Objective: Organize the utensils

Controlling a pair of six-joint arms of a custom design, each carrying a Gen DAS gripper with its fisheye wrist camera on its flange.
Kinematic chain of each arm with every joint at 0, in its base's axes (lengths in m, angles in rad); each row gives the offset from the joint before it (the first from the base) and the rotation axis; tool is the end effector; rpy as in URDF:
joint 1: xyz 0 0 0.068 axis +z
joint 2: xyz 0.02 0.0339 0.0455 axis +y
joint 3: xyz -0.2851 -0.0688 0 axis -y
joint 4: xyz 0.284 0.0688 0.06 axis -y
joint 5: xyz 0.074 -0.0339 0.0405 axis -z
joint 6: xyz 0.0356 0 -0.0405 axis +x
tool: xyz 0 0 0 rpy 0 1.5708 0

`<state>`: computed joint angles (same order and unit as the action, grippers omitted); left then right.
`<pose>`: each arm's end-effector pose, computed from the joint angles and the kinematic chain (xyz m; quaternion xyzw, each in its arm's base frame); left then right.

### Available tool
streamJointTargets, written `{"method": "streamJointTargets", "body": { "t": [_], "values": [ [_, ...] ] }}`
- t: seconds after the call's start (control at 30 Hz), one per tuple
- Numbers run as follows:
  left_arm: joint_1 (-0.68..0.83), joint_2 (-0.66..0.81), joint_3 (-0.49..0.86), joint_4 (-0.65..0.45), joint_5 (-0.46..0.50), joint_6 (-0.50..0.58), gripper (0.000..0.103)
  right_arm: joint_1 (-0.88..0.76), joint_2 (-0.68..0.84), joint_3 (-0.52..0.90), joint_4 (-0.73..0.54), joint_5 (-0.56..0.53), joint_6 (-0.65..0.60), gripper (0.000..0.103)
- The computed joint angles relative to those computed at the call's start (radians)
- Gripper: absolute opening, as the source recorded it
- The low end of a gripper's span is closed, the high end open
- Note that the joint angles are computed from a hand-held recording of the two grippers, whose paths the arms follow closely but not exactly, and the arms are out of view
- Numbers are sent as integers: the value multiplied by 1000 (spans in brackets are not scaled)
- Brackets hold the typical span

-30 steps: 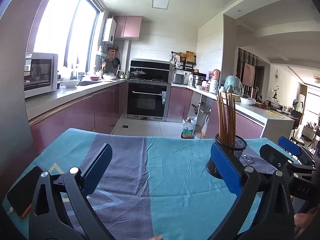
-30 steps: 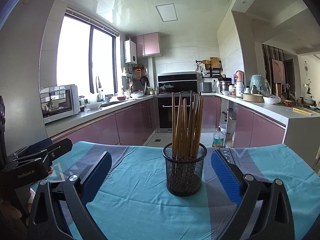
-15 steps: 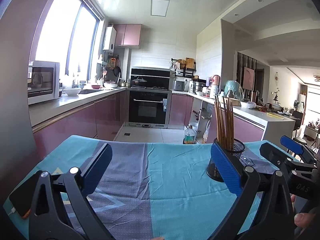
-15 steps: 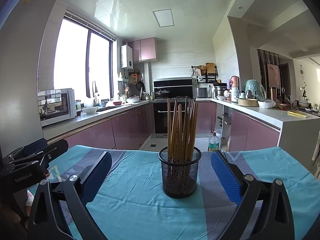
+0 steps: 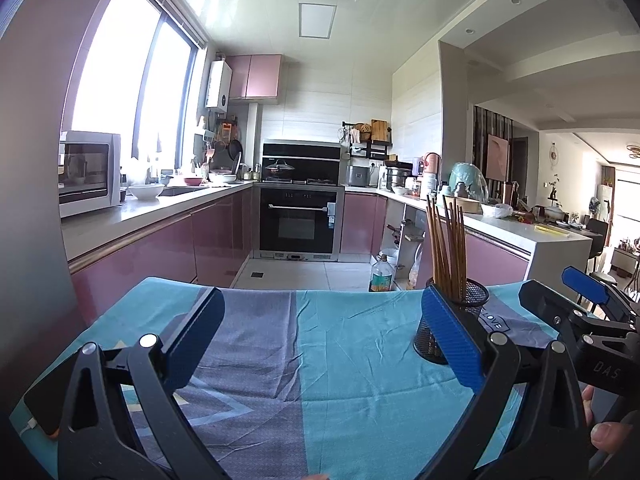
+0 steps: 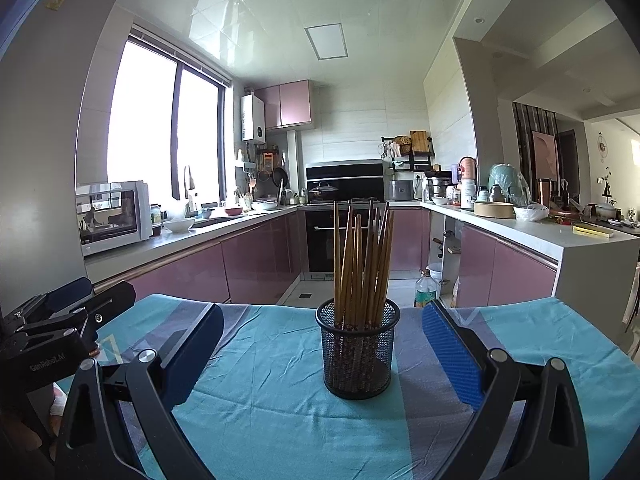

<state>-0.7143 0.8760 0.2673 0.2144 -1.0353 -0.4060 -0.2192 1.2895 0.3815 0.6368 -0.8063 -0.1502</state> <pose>0.1635 -0.1012 0.1839 -0.1603 0.7565 0.0926 0.6272 0.2574 -0.0310 0.1740 -0.2120 0.7401 0.2048 0.6044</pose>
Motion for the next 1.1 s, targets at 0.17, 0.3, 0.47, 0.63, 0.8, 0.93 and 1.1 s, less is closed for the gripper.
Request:
{"method": "streamJointTargets", "body": {
  "t": [0.17,0.3,0.47,0.63,0.8,0.93,1.1],
  "values": [
    [-7,-4,3,-16,-9,-12,97,2,3,3,0,0,0,96],
    [-15,6,7,-13,-22,-8,97,4,6,7,-5,3,-4,96],
    [-26,16,10,-1,-34,4,97,7,7,8,-4,6,-2,96],
    [-27,19,11,2,-36,4,97,4,8,5,4,4,2,96],
    [-26,20,10,5,-34,4,97,2,8,4,-3,4,-2,96],
    [-27,20,10,4,-35,3,97,2,8,4,-1,5,-1,96],
    [-28,23,11,5,-38,4,97,3,11,5,0,7,1,96]
  ]
}}
